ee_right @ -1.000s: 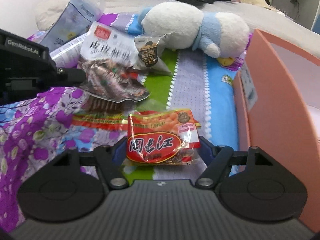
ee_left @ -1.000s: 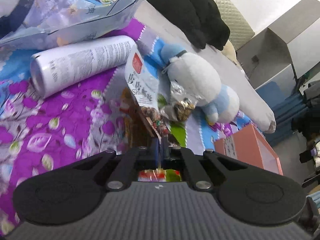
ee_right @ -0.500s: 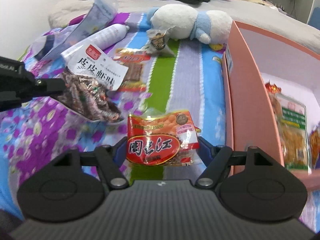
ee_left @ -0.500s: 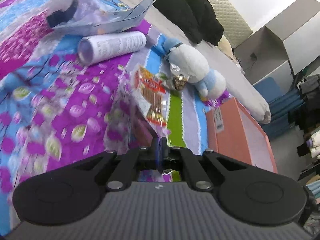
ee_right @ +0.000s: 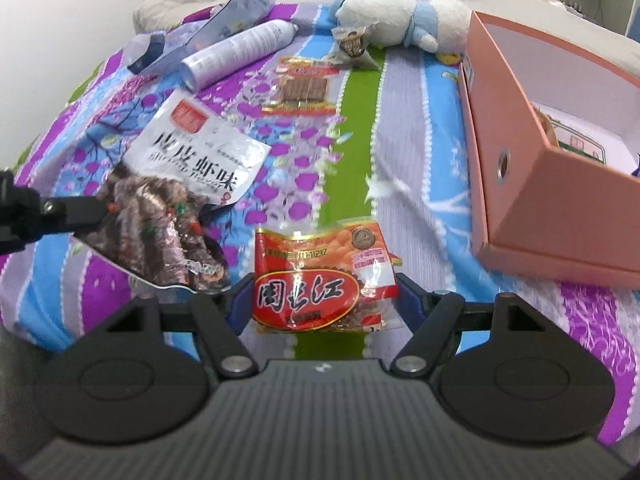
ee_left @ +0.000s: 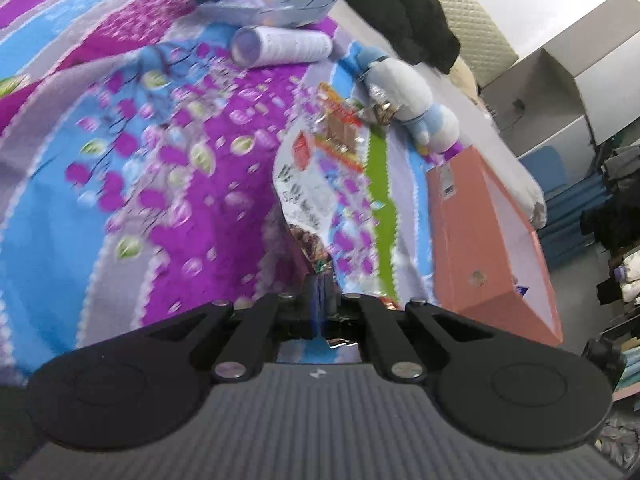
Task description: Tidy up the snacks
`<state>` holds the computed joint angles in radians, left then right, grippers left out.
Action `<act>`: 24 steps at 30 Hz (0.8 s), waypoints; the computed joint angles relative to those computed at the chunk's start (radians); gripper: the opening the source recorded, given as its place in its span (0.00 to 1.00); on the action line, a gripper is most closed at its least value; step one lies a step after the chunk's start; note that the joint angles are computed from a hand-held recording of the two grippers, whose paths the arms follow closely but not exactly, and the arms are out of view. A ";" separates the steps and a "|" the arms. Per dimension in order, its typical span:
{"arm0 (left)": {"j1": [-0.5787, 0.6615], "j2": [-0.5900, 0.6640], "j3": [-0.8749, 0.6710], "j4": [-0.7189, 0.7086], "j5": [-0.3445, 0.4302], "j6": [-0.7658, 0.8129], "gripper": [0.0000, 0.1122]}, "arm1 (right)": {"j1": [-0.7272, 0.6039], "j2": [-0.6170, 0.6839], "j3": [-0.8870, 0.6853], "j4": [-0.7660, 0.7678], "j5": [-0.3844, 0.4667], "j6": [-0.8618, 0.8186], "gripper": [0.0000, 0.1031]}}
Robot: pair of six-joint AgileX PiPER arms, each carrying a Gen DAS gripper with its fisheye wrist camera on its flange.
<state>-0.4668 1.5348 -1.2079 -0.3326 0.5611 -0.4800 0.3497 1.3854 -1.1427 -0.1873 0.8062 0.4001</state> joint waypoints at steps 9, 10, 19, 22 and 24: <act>0.024 -0.002 -0.002 0.067 0.064 -0.030 0.02 | -0.008 0.020 0.012 0.060 0.018 0.007 0.76; 0.022 -0.001 -0.005 0.079 0.072 -0.031 0.03 | -0.009 0.020 0.012 0.062 0.022 0.013 0.77; -0.017 0.010 -0.007 0.214 0.062 -0.135 0.73 | -0.009 -0.019 0.060 0.071 0.012 0.005 0.80; -0.012 0.026 -0.018 0.195 0.047 -0.114 0.78 | -0.007 -0.034 0.073 0.050 0.003 0.040 0.80; -0.021 0.046 -0.043 0.228 0.054 -0.138 0.79 | -0.002 -0.041 0.077 0.036 -0.004 0.054 0.80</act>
